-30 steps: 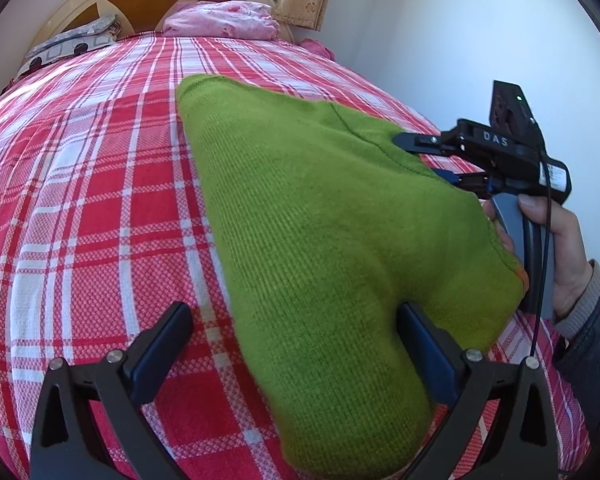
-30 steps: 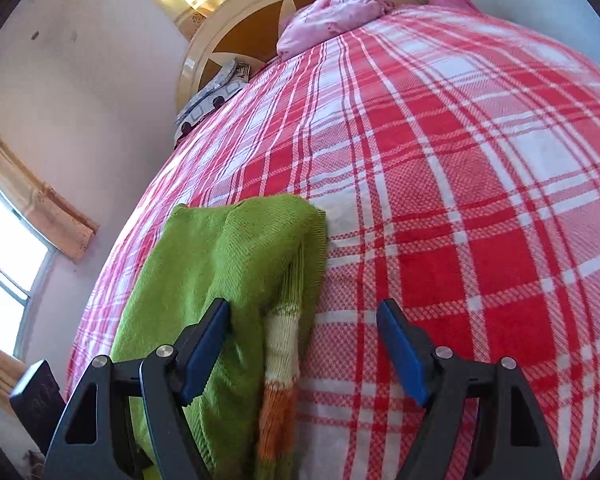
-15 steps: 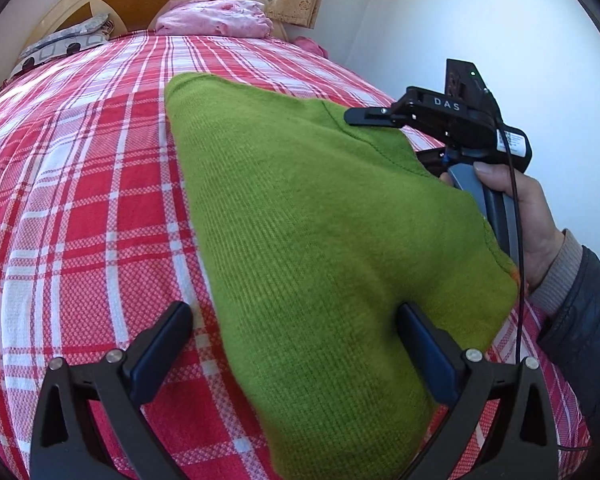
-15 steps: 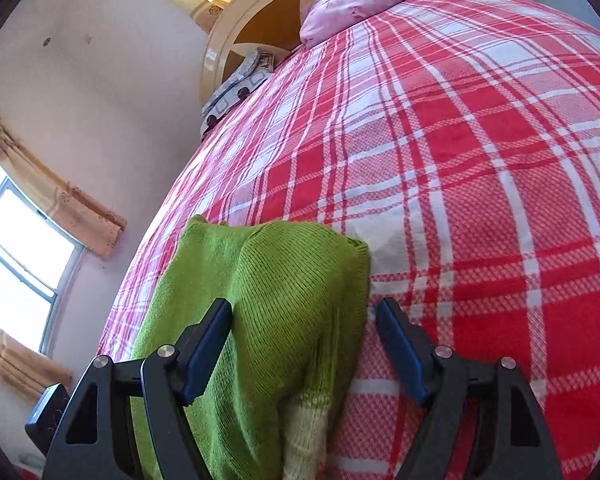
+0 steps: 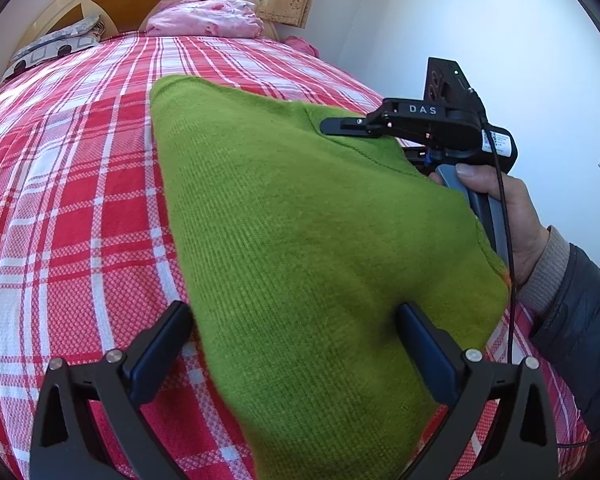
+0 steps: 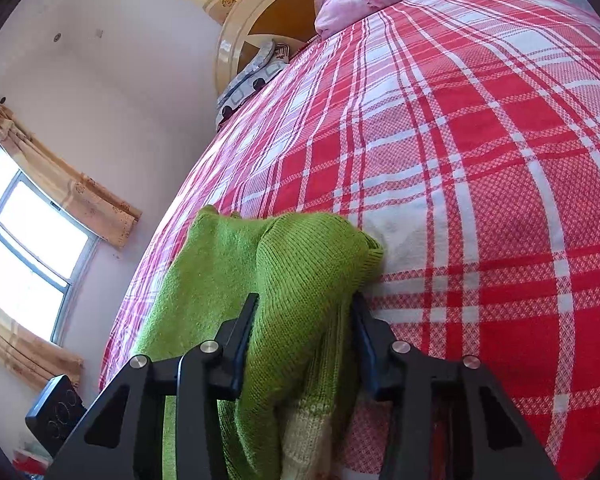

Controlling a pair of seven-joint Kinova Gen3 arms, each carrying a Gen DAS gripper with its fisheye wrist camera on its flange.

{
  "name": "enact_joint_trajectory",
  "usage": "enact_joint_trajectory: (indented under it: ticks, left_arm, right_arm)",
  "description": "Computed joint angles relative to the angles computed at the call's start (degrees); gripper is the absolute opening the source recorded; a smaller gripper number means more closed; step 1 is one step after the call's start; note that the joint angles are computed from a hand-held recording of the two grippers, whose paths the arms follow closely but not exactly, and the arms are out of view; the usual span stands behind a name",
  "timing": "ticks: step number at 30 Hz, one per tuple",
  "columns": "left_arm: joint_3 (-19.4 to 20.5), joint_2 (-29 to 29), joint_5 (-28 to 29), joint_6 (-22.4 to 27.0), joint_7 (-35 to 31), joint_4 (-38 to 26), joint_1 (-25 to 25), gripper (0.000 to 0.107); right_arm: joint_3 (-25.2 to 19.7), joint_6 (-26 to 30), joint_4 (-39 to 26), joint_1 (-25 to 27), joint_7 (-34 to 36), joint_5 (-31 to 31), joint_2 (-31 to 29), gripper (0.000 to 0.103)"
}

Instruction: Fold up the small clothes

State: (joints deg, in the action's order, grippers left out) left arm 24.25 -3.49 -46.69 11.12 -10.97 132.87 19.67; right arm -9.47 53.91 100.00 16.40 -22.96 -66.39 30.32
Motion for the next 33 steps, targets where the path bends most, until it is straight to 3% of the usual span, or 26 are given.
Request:
enact_joint_trajectory:
  ticks: [5, 14, 17, 19, 22, 27, 33]
  left_arm:
    - [-0.6, 0.4, 0.8, 0.1, -1.4, -0.3, 0.6, 0.103]
    - [-0.1, 0.0, 0.3, 0.8, -1.8, -0.4, 0.9, 0.086]
    - [0.2, -0.5, 1.4, 3.4, -2.2, -1.1, 2.1, 0.075]
    - [-0.2, -1.1, 2.7, 4.0, -3.5, -1.4, 2.6, 0.062]
    - [1.4, -1.7, 1.0, 5.3, -1.7, -1.4, 1.8, 0.053]
    - [2.2, -1.9, -0.2, 7.8, -0.8, -2.0, 2.3, 0.044]
    - [1.2, -3.3, 4.7, 8.5, -5.2, -2.3, 3.0, 0.040]
  right_arm:
    - [-0.5, -1.9, 1.8, 0.2, 3.4, -1.9, -0.8, 0.040]
    - [0.2, -6.1, 4.9, -1.3, 7.8, -4.0, -3.6, 0.036]
    - [0.6, -7.7, 6.3, -2.0, 9.1, -4.7, -4.9, 0.034]
    - [0.8, -7.6, 6.9, -1.8, 10.0, -5.4, -5.3, 0.033]
    - [1.3, -8.6, 8.0, -2.3, 11.1, -6.3, -6.4, 0.031]
    - [2.0, -11.5, 10.9, -3.8, 11.9, -8.4, -9.4, 0.029]
    - [3.9, -10.3, 13.3, -4.3, 11.1, -10.5, -11.6, 0.028]
